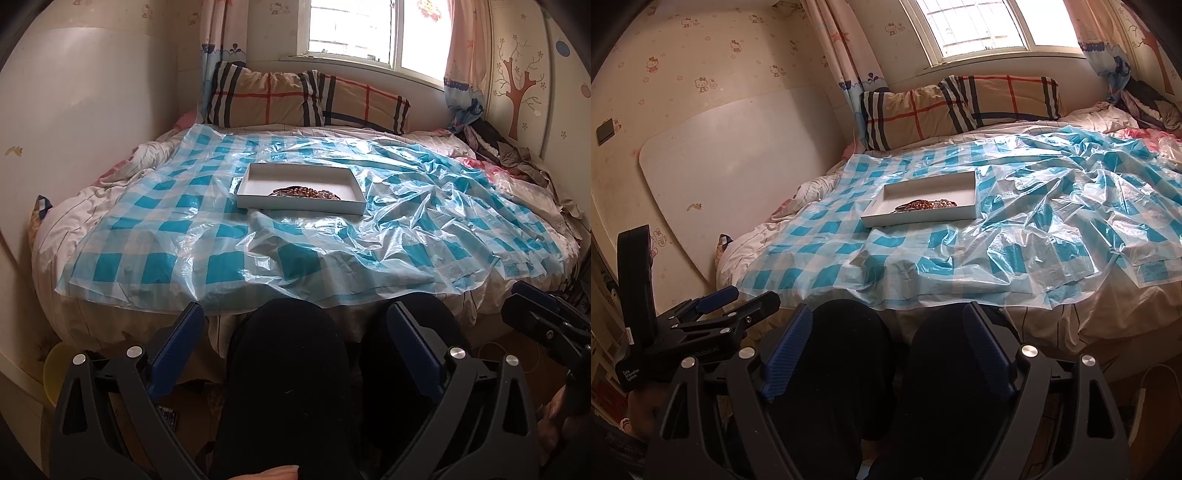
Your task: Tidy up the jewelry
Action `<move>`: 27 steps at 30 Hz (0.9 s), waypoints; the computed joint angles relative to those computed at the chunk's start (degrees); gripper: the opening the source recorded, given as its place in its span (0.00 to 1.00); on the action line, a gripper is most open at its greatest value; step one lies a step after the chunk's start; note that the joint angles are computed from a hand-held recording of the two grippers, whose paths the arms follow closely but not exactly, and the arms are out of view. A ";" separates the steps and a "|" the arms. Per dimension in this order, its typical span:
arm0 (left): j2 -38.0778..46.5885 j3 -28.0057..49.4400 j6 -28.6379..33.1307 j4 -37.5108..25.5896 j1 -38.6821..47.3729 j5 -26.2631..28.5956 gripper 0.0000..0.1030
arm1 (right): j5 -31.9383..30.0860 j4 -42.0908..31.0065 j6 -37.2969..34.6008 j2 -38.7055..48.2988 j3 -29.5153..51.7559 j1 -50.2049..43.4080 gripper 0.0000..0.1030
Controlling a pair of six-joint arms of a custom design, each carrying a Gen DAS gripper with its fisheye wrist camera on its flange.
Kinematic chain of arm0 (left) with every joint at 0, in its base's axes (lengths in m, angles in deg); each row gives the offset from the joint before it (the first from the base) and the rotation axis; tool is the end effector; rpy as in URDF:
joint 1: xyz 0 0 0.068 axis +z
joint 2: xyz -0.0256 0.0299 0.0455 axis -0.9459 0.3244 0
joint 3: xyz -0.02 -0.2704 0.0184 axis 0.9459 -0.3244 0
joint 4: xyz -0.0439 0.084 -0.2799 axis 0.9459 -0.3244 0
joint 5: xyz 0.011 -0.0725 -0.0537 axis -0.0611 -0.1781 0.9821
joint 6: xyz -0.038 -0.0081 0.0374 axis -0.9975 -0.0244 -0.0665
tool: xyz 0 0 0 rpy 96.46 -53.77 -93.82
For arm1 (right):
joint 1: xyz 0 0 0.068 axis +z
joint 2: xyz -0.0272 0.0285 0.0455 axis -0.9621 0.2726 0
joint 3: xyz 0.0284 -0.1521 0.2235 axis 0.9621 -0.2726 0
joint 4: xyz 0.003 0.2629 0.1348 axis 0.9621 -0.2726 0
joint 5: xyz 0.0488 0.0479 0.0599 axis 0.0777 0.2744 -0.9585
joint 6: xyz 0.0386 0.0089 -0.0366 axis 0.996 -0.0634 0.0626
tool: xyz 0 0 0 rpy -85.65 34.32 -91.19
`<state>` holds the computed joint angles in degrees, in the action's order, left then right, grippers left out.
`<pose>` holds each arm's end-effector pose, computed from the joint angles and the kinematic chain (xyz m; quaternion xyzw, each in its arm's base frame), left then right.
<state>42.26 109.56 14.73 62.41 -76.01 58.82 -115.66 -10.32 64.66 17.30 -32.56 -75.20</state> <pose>0.2056 -0.0113 0.1864 -0.0879 0.8970 0.0225 0.4327 0.2949 0.0169 0.1907 -0.1754 0.8601 0.2747 0.3925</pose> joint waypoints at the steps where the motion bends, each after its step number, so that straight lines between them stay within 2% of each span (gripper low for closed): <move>1: 0.00 0.00 0.00 0.00 0.00 0.00 0.93 | -0.01 -0.03 -0.01 -0.03 -0.01 -0.03 0.80; 27: 0.12 0.06 0.09 -0.02 0.11 0.04 0.93 | 0.02 -0.27 -0.15 0.14 0.24 -0.01 0.83</move>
<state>42.38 109.63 14.82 62.40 -75.91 58.86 -115.64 -10.58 64.51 17.45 -32.32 -75.21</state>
